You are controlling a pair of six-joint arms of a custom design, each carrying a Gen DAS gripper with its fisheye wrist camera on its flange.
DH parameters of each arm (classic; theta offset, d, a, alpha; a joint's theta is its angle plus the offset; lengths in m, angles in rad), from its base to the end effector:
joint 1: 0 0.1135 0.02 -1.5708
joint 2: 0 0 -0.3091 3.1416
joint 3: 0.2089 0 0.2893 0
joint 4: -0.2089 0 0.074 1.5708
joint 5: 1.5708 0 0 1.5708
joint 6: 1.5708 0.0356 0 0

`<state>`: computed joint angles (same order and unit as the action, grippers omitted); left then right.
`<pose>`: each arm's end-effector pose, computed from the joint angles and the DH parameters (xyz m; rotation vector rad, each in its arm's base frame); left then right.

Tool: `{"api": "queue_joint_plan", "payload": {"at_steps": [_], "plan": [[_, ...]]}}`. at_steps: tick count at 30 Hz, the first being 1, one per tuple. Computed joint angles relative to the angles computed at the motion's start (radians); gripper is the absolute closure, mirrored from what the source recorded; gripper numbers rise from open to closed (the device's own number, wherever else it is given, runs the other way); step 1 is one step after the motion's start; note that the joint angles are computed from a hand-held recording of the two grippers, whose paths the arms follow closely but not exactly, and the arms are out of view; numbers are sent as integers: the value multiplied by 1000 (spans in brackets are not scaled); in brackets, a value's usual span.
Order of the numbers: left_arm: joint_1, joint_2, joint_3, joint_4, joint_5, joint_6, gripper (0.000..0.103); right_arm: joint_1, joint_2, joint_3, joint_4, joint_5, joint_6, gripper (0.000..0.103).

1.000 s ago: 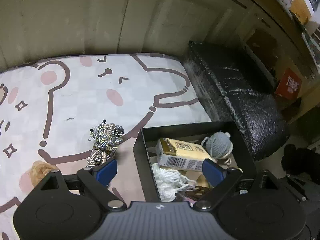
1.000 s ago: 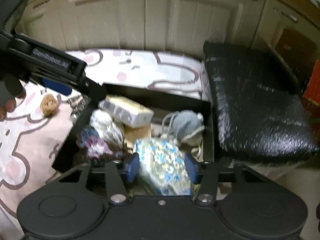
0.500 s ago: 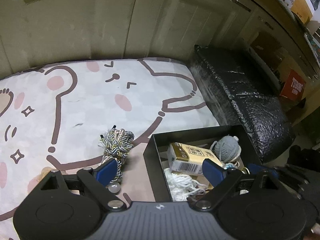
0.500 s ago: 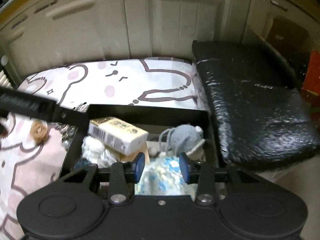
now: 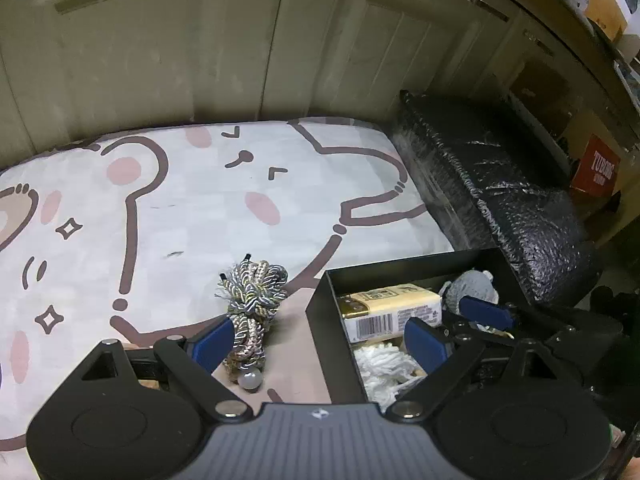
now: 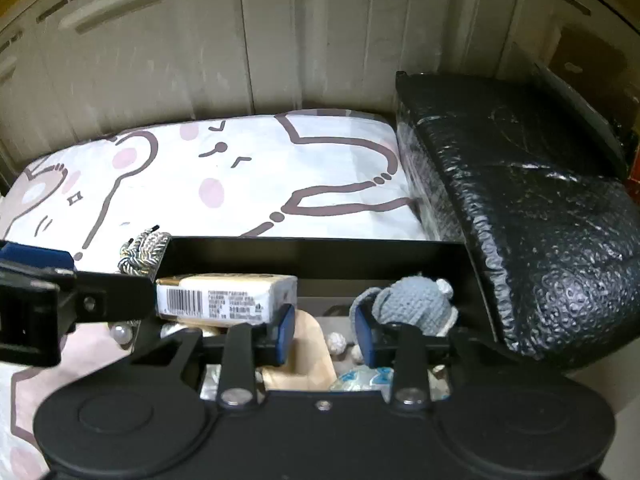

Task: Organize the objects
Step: 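Open both tools to drop the tissue pack and floral pouch into the box, then withdraw both open tools from the box toward the crocheted flower and rope toy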

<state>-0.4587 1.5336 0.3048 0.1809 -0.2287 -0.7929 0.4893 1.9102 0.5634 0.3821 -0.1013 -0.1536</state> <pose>0.1956 -0.0876 0.0817 -0.5078 2.5336 -0.1644 0.2689 0.1473 0.0524 -0.8434 2.4051 0.2605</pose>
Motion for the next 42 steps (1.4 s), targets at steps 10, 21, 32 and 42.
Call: {"api": "queue_joint_plan", "payload": {"at_steps": [10,21,32,42], "plan": [[-48,-59,-6,-60,-37,-9,11,-96,-136,-63,-39,-70,-6,63],[-142,-176,-4,-223,-116,-56,10,-194,-314,-151,-90,-123,-6,44],[-212,-310,-19,-371,-175,-121,0,-248,-493,-216,-164,-118,-21,29],[-270,-410,-44,-467,-237,-143,0,-258,-616,-274,-200,-77,-39,7]]}}
